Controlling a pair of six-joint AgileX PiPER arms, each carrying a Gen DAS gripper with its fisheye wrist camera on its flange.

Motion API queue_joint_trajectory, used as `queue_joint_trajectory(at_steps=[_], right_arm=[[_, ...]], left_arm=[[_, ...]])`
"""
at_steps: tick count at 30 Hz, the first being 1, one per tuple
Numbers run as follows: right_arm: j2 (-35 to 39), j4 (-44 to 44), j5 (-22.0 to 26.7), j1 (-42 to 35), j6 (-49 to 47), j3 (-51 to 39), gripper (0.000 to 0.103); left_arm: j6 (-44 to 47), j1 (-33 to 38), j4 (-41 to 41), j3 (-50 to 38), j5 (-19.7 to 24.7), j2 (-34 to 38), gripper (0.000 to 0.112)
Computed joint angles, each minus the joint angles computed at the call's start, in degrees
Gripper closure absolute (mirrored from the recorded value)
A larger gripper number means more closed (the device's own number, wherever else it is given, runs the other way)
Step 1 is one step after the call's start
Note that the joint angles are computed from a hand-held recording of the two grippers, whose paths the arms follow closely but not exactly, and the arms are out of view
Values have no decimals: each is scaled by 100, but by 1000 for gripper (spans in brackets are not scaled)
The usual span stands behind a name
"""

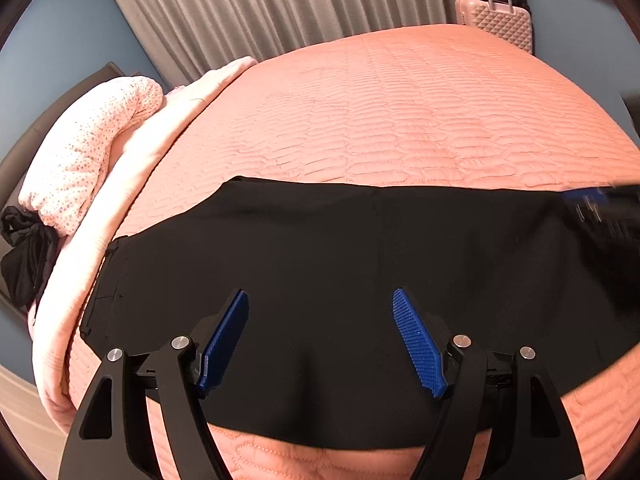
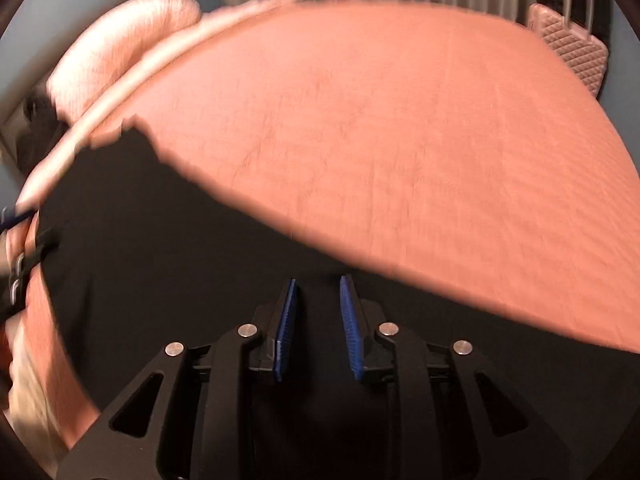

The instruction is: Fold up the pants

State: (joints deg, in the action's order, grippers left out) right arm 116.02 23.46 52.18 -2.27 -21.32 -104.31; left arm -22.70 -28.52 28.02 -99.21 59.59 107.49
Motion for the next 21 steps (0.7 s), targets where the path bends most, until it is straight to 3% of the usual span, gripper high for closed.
queue_joint_trajectory(at_steps=[2,4,7,12,16,21], right_arm=[[50,-163,214,-11,649,-390,77],[-253,190,91,-14,424,-94,79],[-377,-238,-18,62,604,412,81],[-2317,27,-678,-364,795,2332,77],[-3333,-1067,-722,-415,1981,3567,77],[-4314,-910,-459,-956,2097,4498,77]], left_arm=[[206,68,-237,-21,8,-71,39],[307,140,-458,6,-8,-151,39],[594,300,-1085,-152,145,-144,39],[608,155,-1103,-133,321,-373,40],[525,-140,-944,-158,560,-488,39],[323,-435,-749,-324,839,-564,39]])
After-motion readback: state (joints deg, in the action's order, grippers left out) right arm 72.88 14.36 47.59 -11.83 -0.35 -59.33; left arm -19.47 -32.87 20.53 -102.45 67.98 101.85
